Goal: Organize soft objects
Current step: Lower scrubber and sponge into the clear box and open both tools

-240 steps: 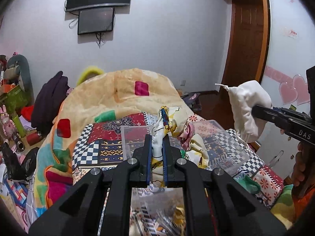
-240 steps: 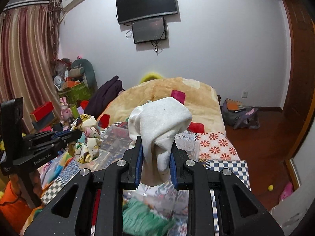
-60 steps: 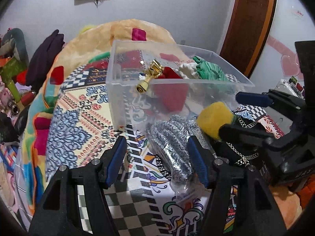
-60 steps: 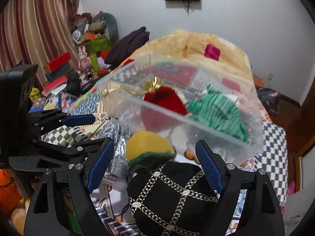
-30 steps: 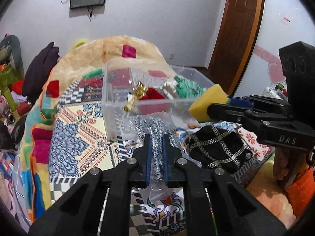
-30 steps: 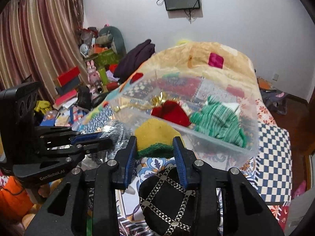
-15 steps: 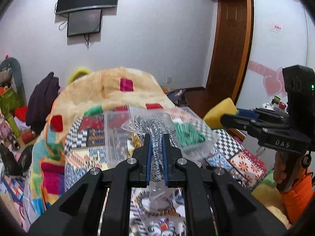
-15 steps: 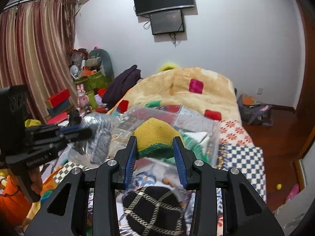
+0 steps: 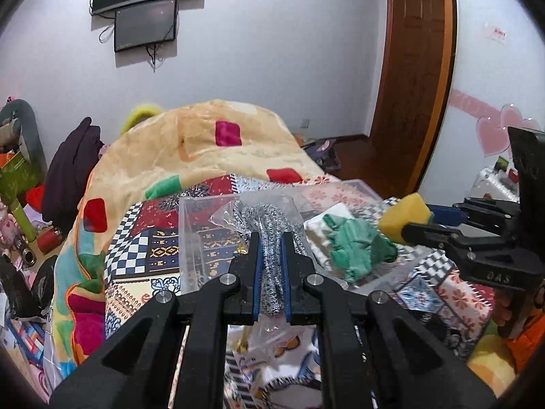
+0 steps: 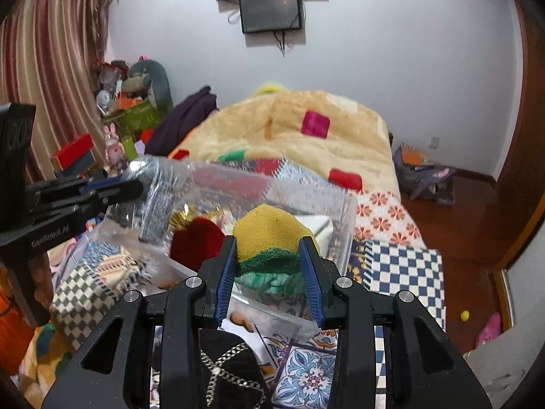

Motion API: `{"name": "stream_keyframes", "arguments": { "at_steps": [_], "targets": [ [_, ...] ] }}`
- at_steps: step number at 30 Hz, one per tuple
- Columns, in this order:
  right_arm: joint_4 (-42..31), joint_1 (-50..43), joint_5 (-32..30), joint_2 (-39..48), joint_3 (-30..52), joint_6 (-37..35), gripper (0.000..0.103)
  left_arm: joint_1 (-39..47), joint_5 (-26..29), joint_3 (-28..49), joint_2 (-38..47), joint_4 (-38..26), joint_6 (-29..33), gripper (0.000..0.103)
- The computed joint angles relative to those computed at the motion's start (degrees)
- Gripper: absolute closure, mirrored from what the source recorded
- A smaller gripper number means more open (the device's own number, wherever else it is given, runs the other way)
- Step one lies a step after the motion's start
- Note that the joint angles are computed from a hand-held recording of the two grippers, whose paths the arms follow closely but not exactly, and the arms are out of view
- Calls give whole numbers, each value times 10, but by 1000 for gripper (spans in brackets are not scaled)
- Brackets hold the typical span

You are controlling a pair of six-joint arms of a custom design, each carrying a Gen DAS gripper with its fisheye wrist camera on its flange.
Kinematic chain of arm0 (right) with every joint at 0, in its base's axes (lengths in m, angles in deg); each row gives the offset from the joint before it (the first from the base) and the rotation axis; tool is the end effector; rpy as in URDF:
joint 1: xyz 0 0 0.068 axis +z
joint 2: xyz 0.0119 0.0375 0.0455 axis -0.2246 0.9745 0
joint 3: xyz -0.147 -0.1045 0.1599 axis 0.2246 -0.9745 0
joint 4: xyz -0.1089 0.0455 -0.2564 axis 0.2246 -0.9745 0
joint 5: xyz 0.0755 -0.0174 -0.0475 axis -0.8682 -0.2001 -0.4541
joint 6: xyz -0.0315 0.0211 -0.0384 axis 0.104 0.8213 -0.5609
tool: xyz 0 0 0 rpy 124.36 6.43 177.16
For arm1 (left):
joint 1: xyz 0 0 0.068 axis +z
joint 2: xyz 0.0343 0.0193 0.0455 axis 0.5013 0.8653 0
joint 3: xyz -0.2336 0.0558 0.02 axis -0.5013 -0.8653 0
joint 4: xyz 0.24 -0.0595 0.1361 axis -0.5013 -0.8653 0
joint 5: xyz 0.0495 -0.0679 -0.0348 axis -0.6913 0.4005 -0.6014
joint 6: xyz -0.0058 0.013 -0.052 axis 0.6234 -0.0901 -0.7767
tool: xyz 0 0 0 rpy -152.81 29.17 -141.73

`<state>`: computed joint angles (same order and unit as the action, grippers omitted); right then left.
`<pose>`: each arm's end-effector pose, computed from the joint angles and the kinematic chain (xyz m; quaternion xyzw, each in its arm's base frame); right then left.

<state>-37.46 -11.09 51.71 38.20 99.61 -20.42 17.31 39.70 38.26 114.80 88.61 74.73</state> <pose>0.2520 0.0078 0.0663 0.0278 0.9023 0.0204 0.4297 0.3889 -0.1043 0.0452 0.3266 0.8292 -0.1866 0.4134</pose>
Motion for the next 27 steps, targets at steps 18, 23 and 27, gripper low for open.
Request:
{"name": "stream_keyframes", "arguments": {
  "at_steps": [18,23,27],
  "targets": [
    [4,1,-42,131,75,9,40,-32,-22,81,95,-38,13,93],
    [-3,4,-43,97,57,14,35,-16,5,59,66,-55,5,87],
    [-2,13,-23,54,28,16,23,2,23,14,24,-44,2,75]
  ]
}}
